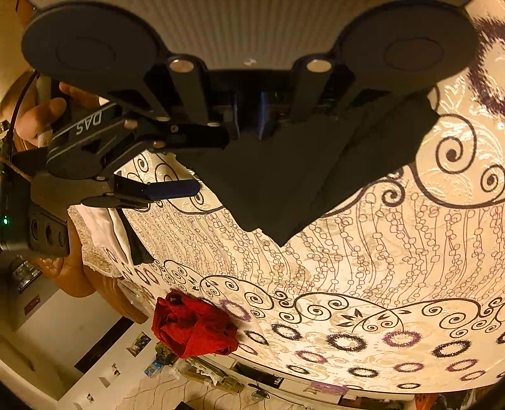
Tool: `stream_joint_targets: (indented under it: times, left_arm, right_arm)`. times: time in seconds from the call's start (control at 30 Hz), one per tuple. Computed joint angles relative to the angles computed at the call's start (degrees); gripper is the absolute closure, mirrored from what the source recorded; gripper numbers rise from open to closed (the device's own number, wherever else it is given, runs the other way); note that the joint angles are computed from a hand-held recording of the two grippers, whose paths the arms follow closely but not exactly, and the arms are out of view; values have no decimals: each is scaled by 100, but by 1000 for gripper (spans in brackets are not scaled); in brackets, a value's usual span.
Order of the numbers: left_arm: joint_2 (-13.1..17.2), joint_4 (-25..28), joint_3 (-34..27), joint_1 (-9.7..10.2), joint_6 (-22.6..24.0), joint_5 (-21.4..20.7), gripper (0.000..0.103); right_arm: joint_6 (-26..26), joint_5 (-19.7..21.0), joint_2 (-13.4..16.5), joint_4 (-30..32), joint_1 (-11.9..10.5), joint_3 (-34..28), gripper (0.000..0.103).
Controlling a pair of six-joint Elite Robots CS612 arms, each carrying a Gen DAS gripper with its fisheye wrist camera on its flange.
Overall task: Fold clothes
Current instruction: 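Grasp the black garment with the right gripper beside the left gripper, then lift the black garment with both grippers and carry it toward the pink-white stack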
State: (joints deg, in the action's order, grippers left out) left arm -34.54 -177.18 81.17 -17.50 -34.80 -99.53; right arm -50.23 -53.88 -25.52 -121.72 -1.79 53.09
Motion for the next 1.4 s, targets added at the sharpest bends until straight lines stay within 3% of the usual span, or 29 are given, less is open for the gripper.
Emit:
stream_joint_targets:
  times: [0.13,0.17,0.2,0.27,0.3,0.37,0.4,0.47,0.5,0.53,0.6,0.77,0.97,1.0,1.13,1.23,1.3,1.33,1.37,1.4]
  left_arm:
    - [-9,23,-6,24,59,-30,88]
    - [-12,33,-7,24,79,-19,88]
    - [-13,32,-5,26,83,-20,88]
    - [-12,8,6,34,54,-47,88]
    - [-11,-5,11,40,38,-71,88]
    - [-10,-36,23,59,7,-145,87]
    - [-5,-90,29,79,-44,-220,82]
    - [21,-277,31,134,-234,-435,57]
    - [36,-373,29,161,-333,-541,40]
    - [39,-454,32,178,-420,-579,29]
    - [16,-552,44,189,-541,-521,23]
    - [11,-181,-129,262,-832,-720,21]
    - [-77,534,-233,142,-423,-469,22]
    - [-88,595,-230,120,-425,-384,27]
    - [-119,720,-137,97,-683,-116,75]
    - [-104,489,-22,145,-878,-237,80]
    - [-101,453,-6,151,-879,-246,81]
    - [-96,456,-14,154,-874,-257,81]
    - [-92,464,-24,159,-864,-270,81]
    - [-88,465,-31,163,-857,-282,81]
  right_arm:
    - [-264,56,-14,288,9,-32,0]
    - [-225,78,-18,275,2,-28,6]
    - [-186,99,-22,262,-5,-25,13]
    - [62,141,7,289,-28,-93,59]
    - [192,150,40,323,-44,-155,69]
    - [237,285,91,539,-95,-259,79]
    - [264,346,104,586,-117,-276,81]
    - [66,291,-79,155,-104,82,85]
    - [-46,267,-205,-153,-90,334,85]
    - [-193,249,-345,-474,-77,612,85]
    - [-473,191,-627,-1176,-43,1185,86]
    - [-1090,-77,-1170,-2954,84,2427,86]
    - [-1032,-533,-1320,-4601,255,3164,86]
    - [-1061,-596,-1336,-4750,276,3247,86]
    - [-1104,-749,-1369,-5181,349,3473,86]
    - [-824,-760,-1383,-5164,334,3481,83]
    - [-715,-680,-1415,-5022,297,3472,64]
    - [-682,-773,-1409,-5219,305,3501,43]
    - [-659,-866,-1399,-5434,315,3531,28]
    - [-854,-934,-1381,-5670,328,3566,24]
